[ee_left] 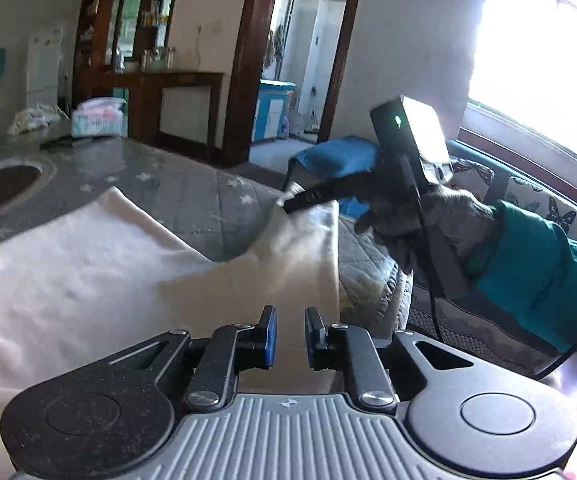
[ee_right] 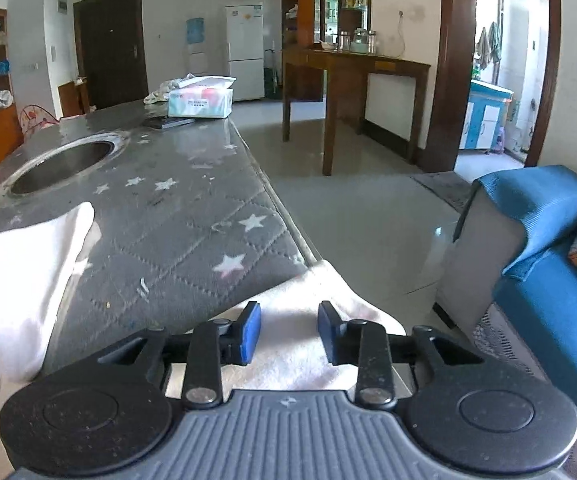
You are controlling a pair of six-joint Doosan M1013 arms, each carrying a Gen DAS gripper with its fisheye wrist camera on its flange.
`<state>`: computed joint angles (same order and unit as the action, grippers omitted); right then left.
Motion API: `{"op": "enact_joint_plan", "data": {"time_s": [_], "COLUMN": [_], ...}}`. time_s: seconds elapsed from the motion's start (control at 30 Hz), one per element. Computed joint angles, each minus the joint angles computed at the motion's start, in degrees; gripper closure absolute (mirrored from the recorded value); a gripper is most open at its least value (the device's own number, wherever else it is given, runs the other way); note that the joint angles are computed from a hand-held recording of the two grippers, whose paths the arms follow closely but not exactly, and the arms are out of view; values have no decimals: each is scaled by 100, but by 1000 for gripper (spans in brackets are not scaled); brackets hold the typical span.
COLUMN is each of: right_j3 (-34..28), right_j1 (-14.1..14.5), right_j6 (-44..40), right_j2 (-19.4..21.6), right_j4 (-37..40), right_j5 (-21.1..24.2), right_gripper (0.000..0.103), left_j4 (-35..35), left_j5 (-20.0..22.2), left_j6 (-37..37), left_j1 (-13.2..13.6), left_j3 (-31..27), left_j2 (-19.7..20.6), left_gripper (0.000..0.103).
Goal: Fold clothes
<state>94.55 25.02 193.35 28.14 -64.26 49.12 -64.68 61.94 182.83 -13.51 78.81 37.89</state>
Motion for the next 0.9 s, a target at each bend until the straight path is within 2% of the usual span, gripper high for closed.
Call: {"op": "enact_joint_plan", "data": {"time_s": [0.17,0.23,0.3,0.33,0.43,0.53,0.6,0.63,0.77,0.83,0.9], "right_j3": [-58,-76,-13,40,99,59,77,68,-24,-42,-41], "right_j1": [-91,-71,-30,-10,24,17,38,43,77,78,77], "right_j6": [-36,-49,-1,23,34,-45,88,89,-40,-44,-31], "right_j2": [41,32,-31,-74,-101,-31,-27,-21,48,57,55], "right_j4": [13,-13,-162,-267,-372,-212,-283,-276,-241,-230,-230], "right_j5": [-29,-13,-209,-382,-714,-735,-683,-678,-586,-594,-612], "right_gripper": [68,68,63,55,54,52,50,46,41,37,36], "left_j4": [408,419,351,306,167,-154,-486,-638,-951,-421,263], "left_j5": [119,136,84,21,-165,-707,-1266,-1563,-3168,-3908,-4477], "left_j6": [-254,-242,-238,-235,-225,-260,-333,-409,-851,-1544,-2208], "left_j1": [-113,-122,-106,-92,-50,53,144,184,254,226,194], "left_j3": [-61,-11,34,61,140,299,425,471,559,495,449], "left_j2": [92,81,52,29,-38,-171,-271,-311,-411,-396,-354], "left_gripper": [86,83,78,78,74,71,66,65,64,64,64]}}
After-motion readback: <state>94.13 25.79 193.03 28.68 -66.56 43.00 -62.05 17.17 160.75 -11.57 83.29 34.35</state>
